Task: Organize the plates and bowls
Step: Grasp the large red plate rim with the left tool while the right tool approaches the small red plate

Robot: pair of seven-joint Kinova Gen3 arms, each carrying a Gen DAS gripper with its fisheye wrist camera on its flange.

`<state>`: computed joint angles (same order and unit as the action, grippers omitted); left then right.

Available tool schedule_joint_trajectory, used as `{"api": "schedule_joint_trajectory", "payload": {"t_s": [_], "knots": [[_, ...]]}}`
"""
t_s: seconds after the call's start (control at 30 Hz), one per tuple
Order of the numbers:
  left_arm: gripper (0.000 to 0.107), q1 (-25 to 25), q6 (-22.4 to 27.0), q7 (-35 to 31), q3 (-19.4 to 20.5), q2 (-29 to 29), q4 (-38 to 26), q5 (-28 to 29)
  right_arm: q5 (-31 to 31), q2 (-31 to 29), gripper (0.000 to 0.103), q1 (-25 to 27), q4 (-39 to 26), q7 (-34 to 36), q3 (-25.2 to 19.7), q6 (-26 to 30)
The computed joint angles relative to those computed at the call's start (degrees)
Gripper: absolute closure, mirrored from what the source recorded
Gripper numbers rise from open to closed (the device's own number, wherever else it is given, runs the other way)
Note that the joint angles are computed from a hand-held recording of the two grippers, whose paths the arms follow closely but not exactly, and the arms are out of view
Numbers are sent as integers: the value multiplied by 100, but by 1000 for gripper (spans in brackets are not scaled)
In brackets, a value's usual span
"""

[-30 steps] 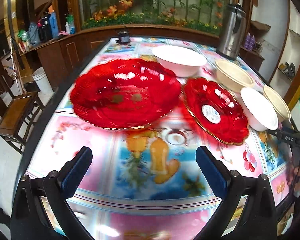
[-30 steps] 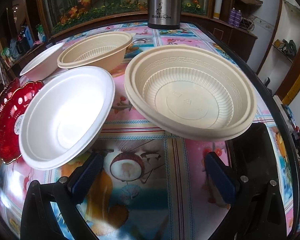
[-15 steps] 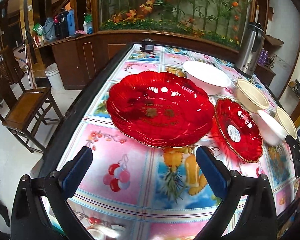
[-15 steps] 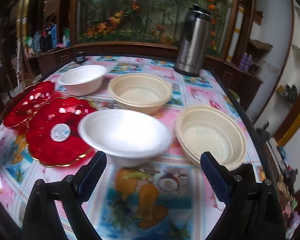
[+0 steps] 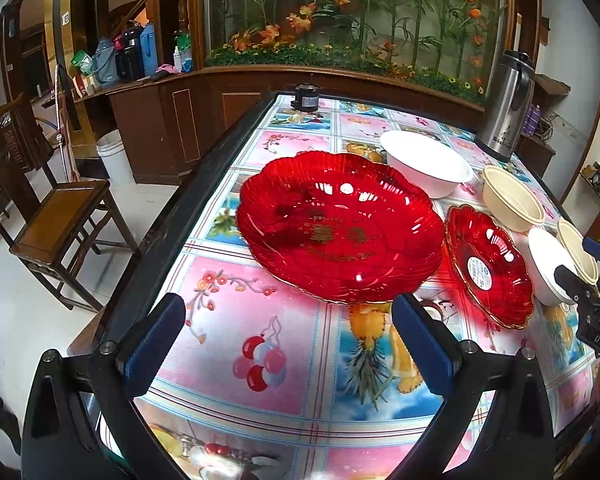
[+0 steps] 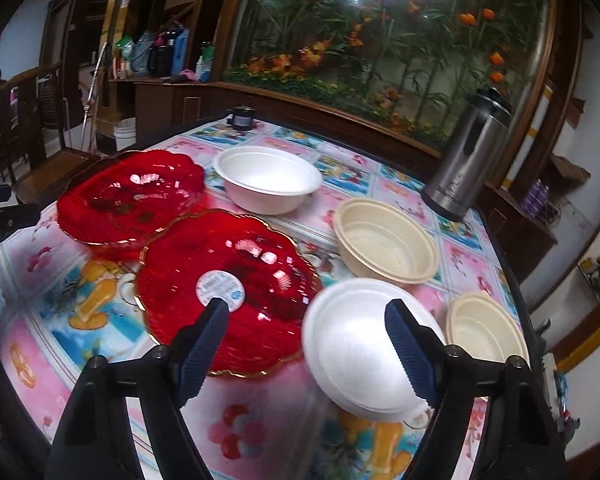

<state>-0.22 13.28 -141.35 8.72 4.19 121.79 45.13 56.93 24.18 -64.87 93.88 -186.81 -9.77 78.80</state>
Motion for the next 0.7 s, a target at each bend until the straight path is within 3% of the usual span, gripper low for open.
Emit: {"api": "schedule_joint_trajectory", "payload": {"t_s": [0.13, 0.2, 0.5, 0.6, 0.7], "knots": [[4, -61, 46, -31, -32, 5, -24, 42, 105, 172, 26, -30, -240, 276, 18, -27], [4, -90, 39, -93, -45, -8, -13, 91, 156, 291, 38, -63, -405, 460, 64, -35], [8, -51, 17, 290, -163, 4, -54, -319, 188, 418, 56, 11, -704, 882, 276, -663], [19, -85, 75, 387, -145, 46, -123, -424, 200, 394, 59, 27, -681, 898, 356, -942], [24, -53, 257, 701, -176, 147, -308, -729, 194, 184, 71, 356, -440, 804, 223, -1633]]}}
